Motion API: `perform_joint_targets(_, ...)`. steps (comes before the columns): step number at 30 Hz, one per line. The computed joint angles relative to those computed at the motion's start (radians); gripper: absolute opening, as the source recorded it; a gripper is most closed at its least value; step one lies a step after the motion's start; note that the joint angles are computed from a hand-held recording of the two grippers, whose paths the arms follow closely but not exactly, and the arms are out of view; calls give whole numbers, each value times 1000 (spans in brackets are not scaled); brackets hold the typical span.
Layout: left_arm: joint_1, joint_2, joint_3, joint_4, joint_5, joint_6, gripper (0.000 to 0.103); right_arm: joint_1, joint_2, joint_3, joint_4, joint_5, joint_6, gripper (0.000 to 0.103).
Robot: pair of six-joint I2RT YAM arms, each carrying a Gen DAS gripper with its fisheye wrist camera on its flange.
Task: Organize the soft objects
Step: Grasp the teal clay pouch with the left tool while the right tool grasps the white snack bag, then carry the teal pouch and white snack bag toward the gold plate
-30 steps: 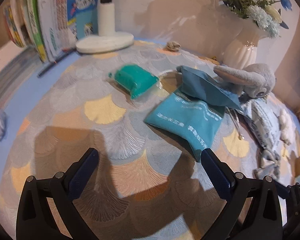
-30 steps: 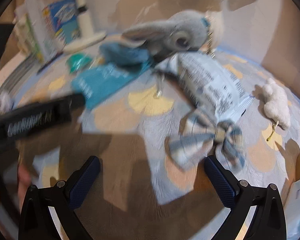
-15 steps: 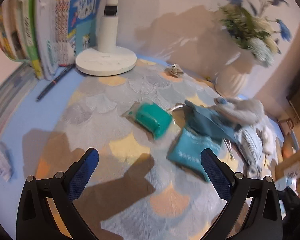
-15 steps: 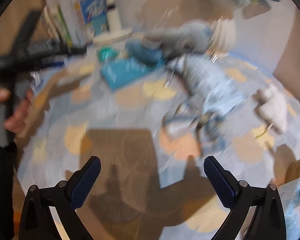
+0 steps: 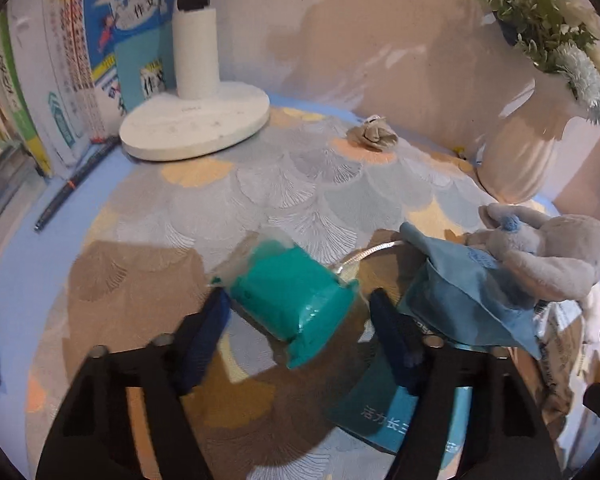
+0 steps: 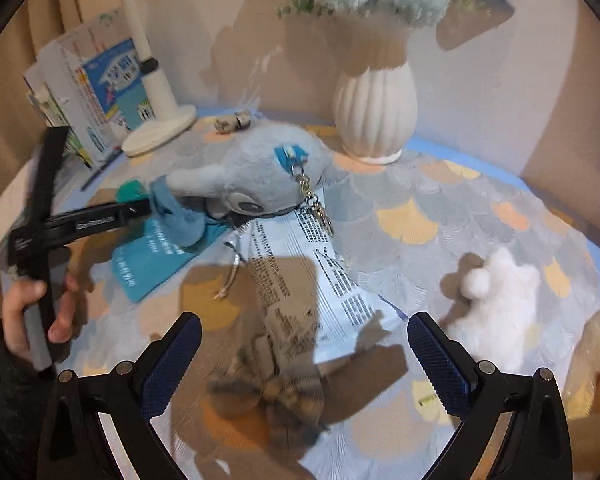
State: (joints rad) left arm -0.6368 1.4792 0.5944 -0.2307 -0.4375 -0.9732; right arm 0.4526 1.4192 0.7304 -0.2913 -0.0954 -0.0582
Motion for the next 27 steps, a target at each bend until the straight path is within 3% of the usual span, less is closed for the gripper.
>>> perform_joint_targets(2, -3, -10, -8, 10, -5, -1, 56, 19, 43, 9, 39, 20, -8, 103)
perform_joint_targets(5, 7, -47, -45, 51, 11, 6, 52, 75, 104, -1, 139, 145, -21, 101)
perform_joint_targets(8, -8, -92, -81, 81, -18, -11, 51, 87, 160, 6, 168, 182, -54, 76)
perform_joint_targets(12, -56, -150, -97, 71, -88, -37, 50, 69, 121, -11, 179, 149, -62, 55)
perform_joint_targets(19, -233, -284, -50, -76, -209, -122, 50, -1, -49, -9, -10, -32, 44, 52)
perform_joint_targets(27, -478, -248, 97, -233, -335, -273, 50, -30, -376, -175, -132, -71, 169, 51)
